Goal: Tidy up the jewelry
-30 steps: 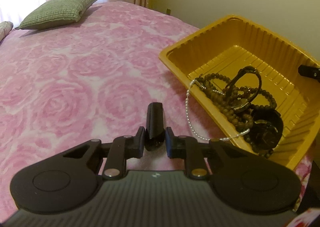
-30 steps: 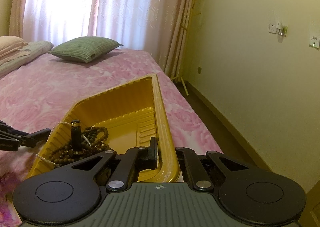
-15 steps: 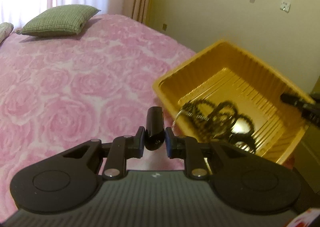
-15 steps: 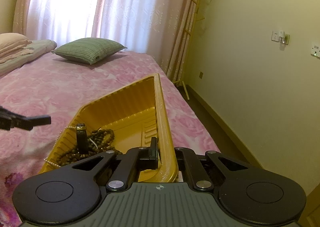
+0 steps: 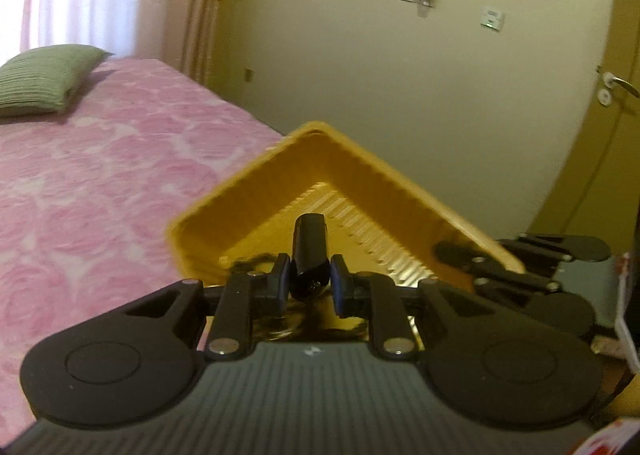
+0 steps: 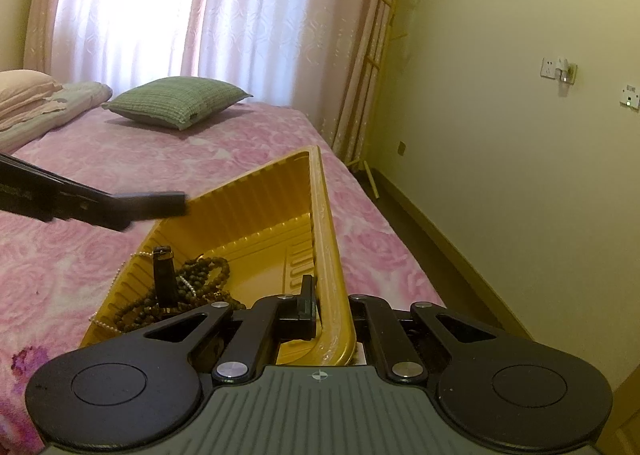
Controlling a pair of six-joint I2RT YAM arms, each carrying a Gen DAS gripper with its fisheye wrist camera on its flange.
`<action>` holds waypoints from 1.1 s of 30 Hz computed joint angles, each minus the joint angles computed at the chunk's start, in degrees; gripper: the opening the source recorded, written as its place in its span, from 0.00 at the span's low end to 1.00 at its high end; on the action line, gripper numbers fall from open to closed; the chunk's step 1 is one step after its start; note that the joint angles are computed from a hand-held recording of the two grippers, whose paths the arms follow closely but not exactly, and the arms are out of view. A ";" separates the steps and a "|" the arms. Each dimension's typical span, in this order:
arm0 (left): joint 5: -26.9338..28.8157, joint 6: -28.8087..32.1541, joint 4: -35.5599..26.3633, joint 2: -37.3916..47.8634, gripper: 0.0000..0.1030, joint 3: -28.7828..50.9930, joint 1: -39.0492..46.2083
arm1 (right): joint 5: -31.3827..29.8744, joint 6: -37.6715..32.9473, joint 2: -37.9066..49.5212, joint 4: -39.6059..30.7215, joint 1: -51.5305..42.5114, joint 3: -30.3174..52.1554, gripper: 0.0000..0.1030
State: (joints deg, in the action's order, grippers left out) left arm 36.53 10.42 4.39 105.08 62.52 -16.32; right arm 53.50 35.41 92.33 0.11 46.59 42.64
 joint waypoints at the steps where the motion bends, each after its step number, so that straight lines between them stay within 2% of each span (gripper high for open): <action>1: -0.11 0.06 -0.07 0.08 0.18 0.05 -0.66 | -0.11 0.03 0.01 -0.03 -0.07 0.08 0.04; 8: -1.18 -0.06 -0.67 2.31 0.20 1.42 -4.70 | -0.51 0.72 -0.13 -0.11 -0.20 -0.08 0.04; 10: -1.69 -0.09 0.46 1.96 0.35 0.49 -4.91 | -0.59 1.04 -0.27 -0.38 -0.19 -0.11 0.04; 25: -2.85 -0.52 1.36 2.91 0.35 0.29 5.61 | -1.32 1.77 -0.37 -0.77 -0.52 -0.08 0.04; 33: -4.35 0.41 1.31 4.73 0.35 -1.28 10.39 | -4.23 -0.63 -1.68 3.68 -2.88 -2.78 0.04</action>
